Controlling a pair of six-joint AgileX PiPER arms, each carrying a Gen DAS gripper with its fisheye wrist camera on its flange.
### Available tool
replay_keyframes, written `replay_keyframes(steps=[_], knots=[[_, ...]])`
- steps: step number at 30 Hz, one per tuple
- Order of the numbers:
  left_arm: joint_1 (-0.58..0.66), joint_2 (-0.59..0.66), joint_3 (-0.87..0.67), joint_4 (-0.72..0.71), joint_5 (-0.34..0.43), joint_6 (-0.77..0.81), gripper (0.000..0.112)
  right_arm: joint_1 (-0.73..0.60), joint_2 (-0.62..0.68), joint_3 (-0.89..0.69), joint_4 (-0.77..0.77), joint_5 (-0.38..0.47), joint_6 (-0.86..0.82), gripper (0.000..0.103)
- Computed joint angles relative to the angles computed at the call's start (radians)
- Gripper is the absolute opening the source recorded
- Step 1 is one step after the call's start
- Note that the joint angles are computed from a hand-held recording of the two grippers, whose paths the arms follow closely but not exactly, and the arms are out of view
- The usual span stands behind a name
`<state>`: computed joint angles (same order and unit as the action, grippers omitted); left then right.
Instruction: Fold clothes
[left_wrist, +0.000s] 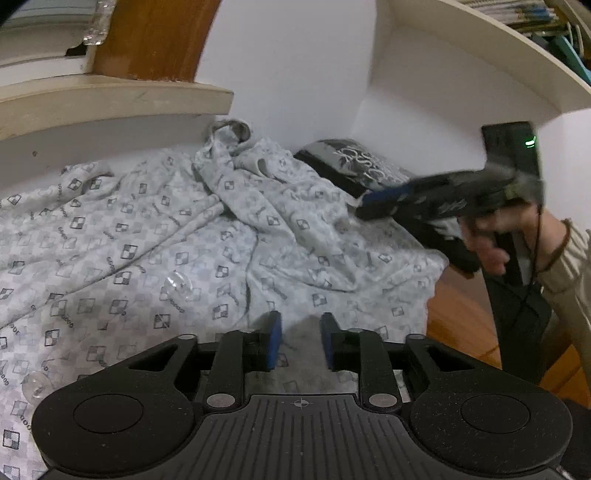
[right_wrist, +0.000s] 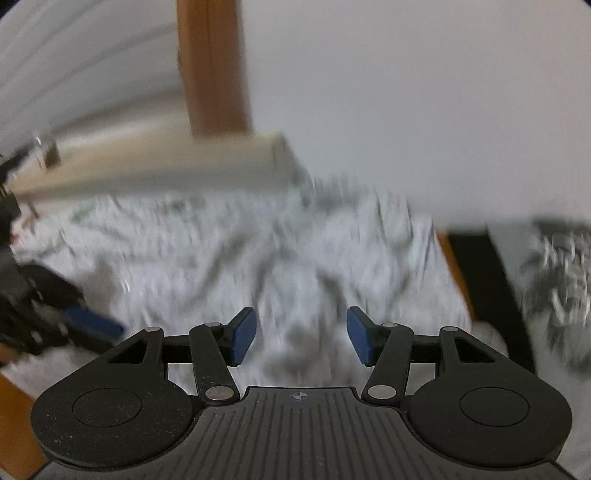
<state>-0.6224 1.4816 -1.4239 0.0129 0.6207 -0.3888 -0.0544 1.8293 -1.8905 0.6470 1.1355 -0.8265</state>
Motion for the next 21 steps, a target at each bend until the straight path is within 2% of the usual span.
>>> replay_keyframes(steps=[1, 4, 7, 8, 9, 10, 12, 16, 17, 18, 19, 21], knots=[[-0.005, -0.001, 0.0, 0.012, 0.002, -0.005, 0.03, -0.003, 0.007, 0.005, -0.002, -0.011, 0.02, 0.055], [-0.006, -0.007, 0.008, 0.016, -0.002, -0.01, 0.03, -0.023, 0.05, -0.006, 0.097, 0.027, 0.02, 0.056], [-0.004, -0.008, 0.01, 0.008, -0.004, -0.006, 0.03, 0.032, 0.072, -0.032, 0.033, -0.008, 0.059, 0.054], [-0.005, -0.007, 0.008, 0.01, -0.002, -0.008, 0.03, 0.037, 0.073, -0.039, 0.023, -0.003, 0.053, 0.049], [-0.005, -0.007, 0.008, 0.011, -0.002, -0.008, 0.03, 0.04, 0.077, -0.048, 0.015, 0.005, 0.044, 0.012], [-0.005, -0.007, 0.008, 0.011, -0.002, -0.008, 0.03, 0.044, 0.07, -0.05, 0.007, -0.004, 0.034, 0.004], [-0.006, -0.007, 0.008, 0.015, -0.001, -0.01, 0.03, 0.051, 0.048, -0.049, -0.01, -0.033, 0.013, 0.004], [-0.01, -0.011, 0.01, 0.021, 0.001, -0.012, 0.03, 0.044, -0.065, 0.119, 0.182, -0.26, -0.159, 0.006], [-0.01, -0.012, 0.011, 0.022, 0.001, -0.013, 0.031, 0.042, -0.066, 0.124, 0.197, -0.264, -0.166, 0.011], [-0.01, -0.013, 0.013, 0.019, -0.001, -0.011, 0.032, 0.045, -0.06, 0.113, 0.183, -0.254, -0.146, 0.022], [-0.01, -0.013, 0.014, 0.02, -0.002, -0.013, 0.032, 0.041, -0.056, 0.106, 0.173, -0.241, -0.137, 0.029], [-0.011, -0.015, 0.015, 0.024, -0.001, -0.019, 0.032, 0.01, -0.054, 0.112, 0.184, -0.211, -0.153, 0.031]])
